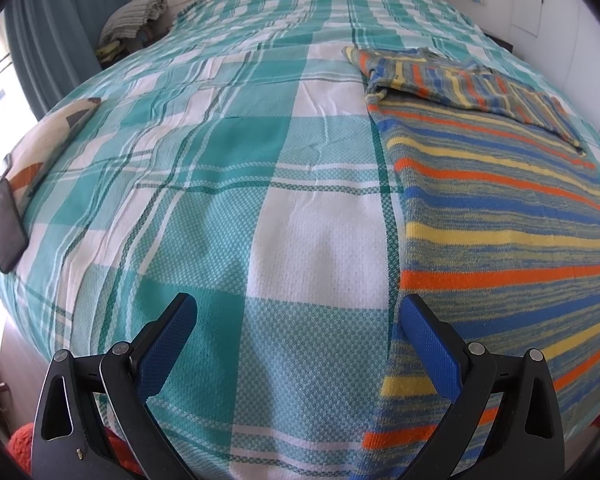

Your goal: Fold small clothes

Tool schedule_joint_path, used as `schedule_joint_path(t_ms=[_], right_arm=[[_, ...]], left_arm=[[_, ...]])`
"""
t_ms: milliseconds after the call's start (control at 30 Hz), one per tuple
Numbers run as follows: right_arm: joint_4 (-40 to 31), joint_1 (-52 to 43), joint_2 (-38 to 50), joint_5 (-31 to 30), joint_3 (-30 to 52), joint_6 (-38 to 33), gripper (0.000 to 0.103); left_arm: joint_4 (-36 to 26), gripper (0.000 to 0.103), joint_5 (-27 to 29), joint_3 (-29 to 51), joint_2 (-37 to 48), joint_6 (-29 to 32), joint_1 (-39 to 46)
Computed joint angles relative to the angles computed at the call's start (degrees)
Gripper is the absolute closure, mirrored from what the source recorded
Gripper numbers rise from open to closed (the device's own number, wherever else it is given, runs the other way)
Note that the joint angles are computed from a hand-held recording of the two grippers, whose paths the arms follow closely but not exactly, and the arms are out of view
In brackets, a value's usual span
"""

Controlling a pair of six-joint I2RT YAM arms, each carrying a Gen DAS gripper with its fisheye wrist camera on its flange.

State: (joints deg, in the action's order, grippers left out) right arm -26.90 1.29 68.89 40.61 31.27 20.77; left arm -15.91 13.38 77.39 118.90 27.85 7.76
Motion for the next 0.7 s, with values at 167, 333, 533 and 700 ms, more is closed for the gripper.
schedule_joint_path(t_ms=[167,333,533,700], right_arm=[[0.0,0.0,0.1,0.0,0.1,0.2,0.016],[-0.1,0.1,0.3,0.0,0.1,0.4,0.016],[0.1,-0.3,0.4,-0.2,0.0,0.4,0.016],[0.2,-0.4,0.6,-0.2,0.0,0.3,0.016]], left_arm=[[0.1,0.001,-0.3,-0.2,0.1,0.0,-0.1],[-0.1,0.001,-0.5,0.2,0.6,-0.2,-0.3],[-0.5,0.001,-0.2,0.5,0.9,-0.3,0.0],[-0.6,0.001,-0.2,0.6,0.9,-0.3,0.1]])
